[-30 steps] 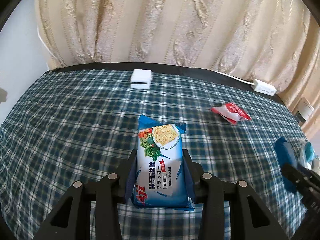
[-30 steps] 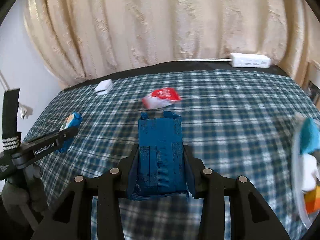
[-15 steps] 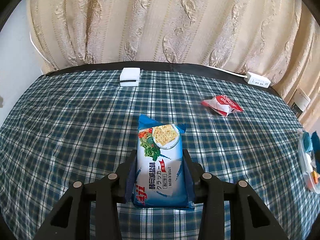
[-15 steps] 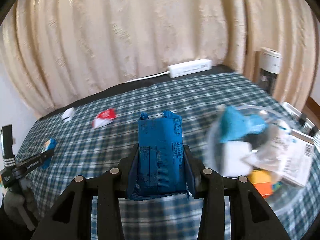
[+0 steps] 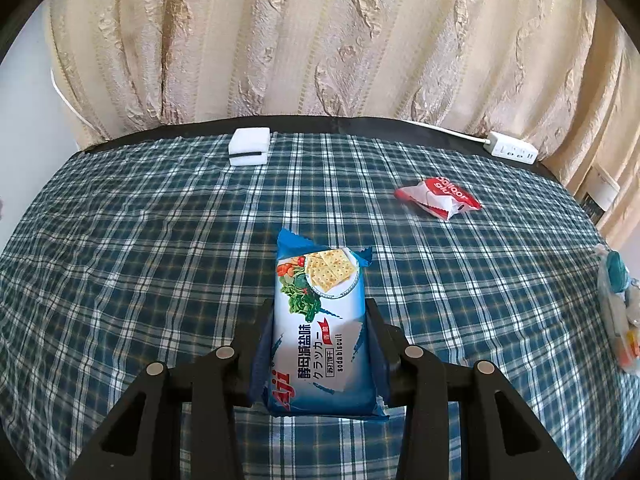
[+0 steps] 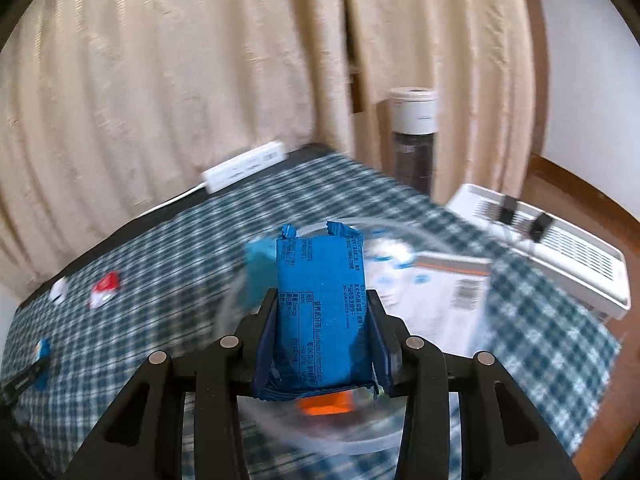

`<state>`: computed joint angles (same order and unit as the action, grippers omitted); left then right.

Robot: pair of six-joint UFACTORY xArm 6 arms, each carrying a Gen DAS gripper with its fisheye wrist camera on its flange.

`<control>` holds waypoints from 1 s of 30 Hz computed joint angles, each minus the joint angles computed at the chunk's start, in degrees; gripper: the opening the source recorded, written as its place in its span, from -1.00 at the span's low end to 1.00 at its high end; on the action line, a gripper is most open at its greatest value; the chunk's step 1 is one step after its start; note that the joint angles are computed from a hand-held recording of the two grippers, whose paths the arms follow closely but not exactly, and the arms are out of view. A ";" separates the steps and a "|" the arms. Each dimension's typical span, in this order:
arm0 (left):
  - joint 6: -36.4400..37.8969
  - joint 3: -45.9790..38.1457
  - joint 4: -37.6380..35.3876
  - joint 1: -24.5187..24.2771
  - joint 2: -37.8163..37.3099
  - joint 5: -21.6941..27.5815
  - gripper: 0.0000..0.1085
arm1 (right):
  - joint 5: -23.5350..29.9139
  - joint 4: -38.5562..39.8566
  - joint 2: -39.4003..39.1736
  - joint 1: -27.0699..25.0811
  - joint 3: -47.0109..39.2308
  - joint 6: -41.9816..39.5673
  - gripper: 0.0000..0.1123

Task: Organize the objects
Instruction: 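Carry the blue pouch with the right gripper into the clear bowl and release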

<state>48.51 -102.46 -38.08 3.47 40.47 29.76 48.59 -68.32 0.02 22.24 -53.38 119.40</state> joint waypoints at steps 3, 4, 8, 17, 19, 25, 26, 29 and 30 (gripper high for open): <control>-0.52 -0.13 0.58 -0.10 0.14 0.21 -0.19 | 1.95 1.02 -1.32 -0.96 1.77 0.45 -0.25; -0.53 -0.09 0.58 -0.16 0.16 0.11 -0.19 | 2.07 1.56 -1.56 -1.49 2.25 0.44 -0.25; -0.02 0.13 -0.14 -0.22 0.10 -0.29 -0.19 | 3.87 2.78 -1.21 -2.23 2.59 -0.53 -0.25; 0.95 0.73 -1.15 -0.42 -0.18 -0.68 -0.19 | 5.15 4.71 0.67 -2.99 1.66 -1.72 -0.24; 1.14 0.81 -1.44 -0.47 -0.16 -0.84 -0.19 | 5.37 4.85 0.68 -3.11 1.64 -1.89 -0.20; 2.66 1.27 -2.86 -0.60 -0.37 -0.71 -0.19 | 4.59 3.24 -1.33 -3.13 3.30 0.21 -0.08; 2.97 1.28 -3.14 -0.62 -0.39 -0.53 -0.19 | 4.64 2.83 -1.70 -2.97 3.54 0.54 -0.06; 4.02 1.37 -3.97 -0.66 -0.55 0.22 -0.19 | 5.40 1.82 -2.78 -2.06 4.10 1.48 -0.02; 4.39 1.61 -4.24 -0.68 -0.72 0.32 -0.19 | 5.71 1.52 -3.10 -1.73 4.28 1.82 -0.02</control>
